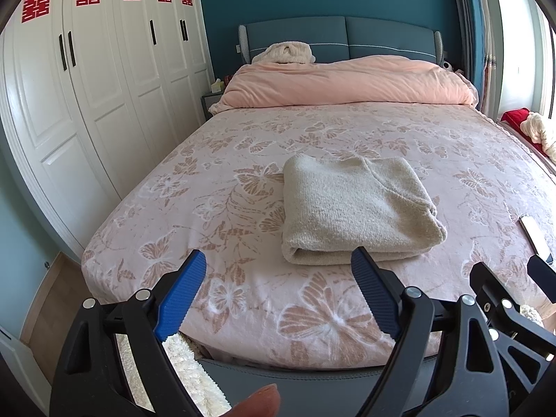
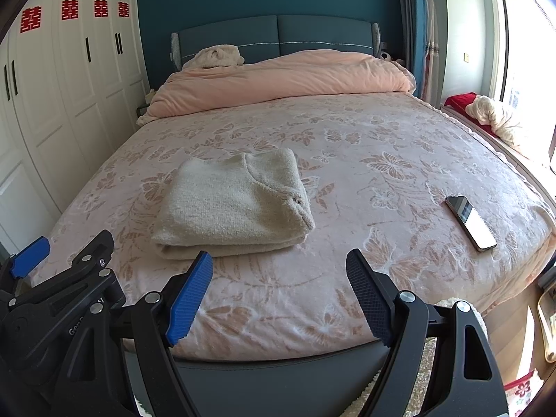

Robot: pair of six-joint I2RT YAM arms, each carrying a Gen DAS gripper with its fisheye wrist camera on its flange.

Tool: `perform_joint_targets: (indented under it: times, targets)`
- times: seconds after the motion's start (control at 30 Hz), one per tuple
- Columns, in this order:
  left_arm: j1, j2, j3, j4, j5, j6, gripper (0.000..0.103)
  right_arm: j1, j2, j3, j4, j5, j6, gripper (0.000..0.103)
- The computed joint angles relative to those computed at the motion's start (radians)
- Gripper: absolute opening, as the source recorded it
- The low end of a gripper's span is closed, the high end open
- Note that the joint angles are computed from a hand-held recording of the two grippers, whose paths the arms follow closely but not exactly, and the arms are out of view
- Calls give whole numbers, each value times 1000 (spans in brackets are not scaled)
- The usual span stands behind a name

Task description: Fold small clothes

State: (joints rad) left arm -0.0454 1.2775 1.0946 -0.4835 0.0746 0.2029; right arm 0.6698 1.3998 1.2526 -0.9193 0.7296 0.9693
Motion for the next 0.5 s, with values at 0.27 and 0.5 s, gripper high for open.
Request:
perform_joint_targets:
  times: [0.27, 0.5]
  targets:
    - [-1, 0, 0, 1, -2, 0, 83, -2, -2, -4, 4, -2, -4, 78]
    - [3, 5, 6, -1, 5, 2, 81, -6, -6, -8, 8, -4, -10, 78]
